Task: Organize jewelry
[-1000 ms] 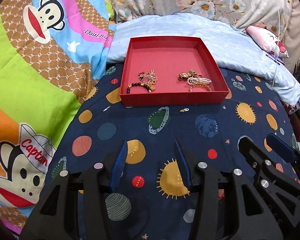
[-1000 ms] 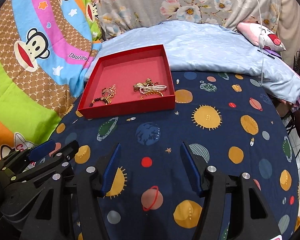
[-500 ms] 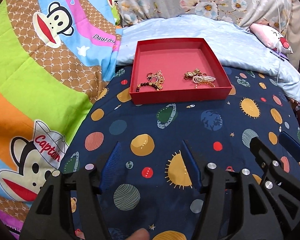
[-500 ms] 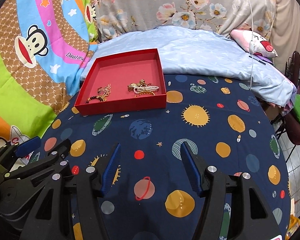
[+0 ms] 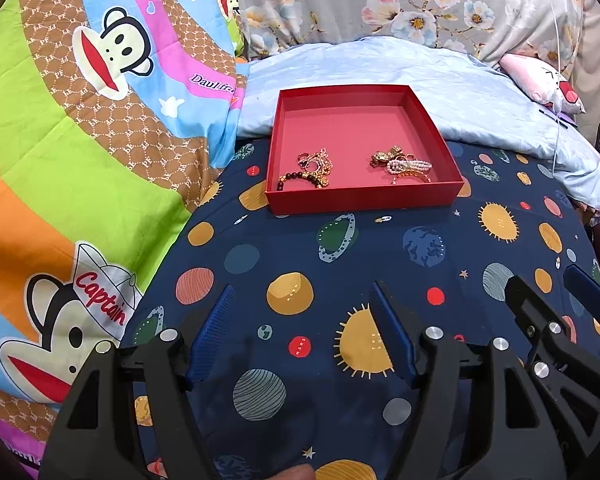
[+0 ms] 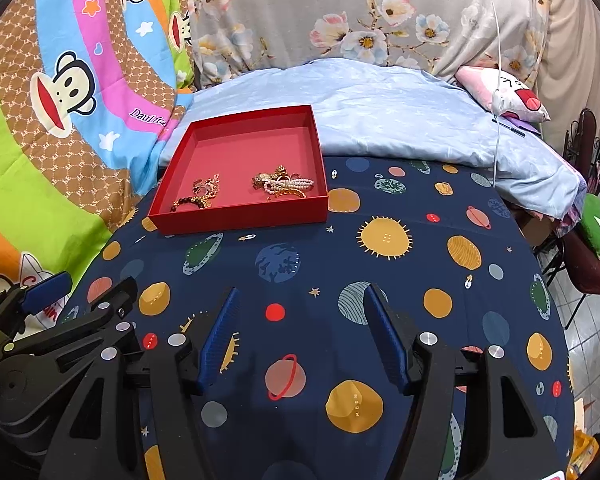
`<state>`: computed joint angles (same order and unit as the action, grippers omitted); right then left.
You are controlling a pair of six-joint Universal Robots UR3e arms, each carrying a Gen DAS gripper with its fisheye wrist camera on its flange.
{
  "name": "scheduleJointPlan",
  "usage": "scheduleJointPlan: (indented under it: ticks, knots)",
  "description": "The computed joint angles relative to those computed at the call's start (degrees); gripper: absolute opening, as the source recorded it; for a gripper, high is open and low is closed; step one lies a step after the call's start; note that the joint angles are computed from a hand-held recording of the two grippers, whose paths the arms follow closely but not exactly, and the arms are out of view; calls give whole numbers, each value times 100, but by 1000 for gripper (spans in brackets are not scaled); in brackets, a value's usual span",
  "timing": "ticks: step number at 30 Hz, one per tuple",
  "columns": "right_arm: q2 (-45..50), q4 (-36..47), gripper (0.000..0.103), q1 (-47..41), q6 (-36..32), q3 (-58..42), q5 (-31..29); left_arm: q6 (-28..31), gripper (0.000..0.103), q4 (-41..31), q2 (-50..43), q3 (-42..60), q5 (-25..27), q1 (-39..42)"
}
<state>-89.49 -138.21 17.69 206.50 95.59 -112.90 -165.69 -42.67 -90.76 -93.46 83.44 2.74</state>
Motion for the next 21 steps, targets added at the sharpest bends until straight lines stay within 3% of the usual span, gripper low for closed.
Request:
scheduleJointPlan:
  ticks: [21]
  knots:
    - [70, 102, 67, 104, -28, -122, -107, -79, 69, 15, 21, 20, -8, 95]
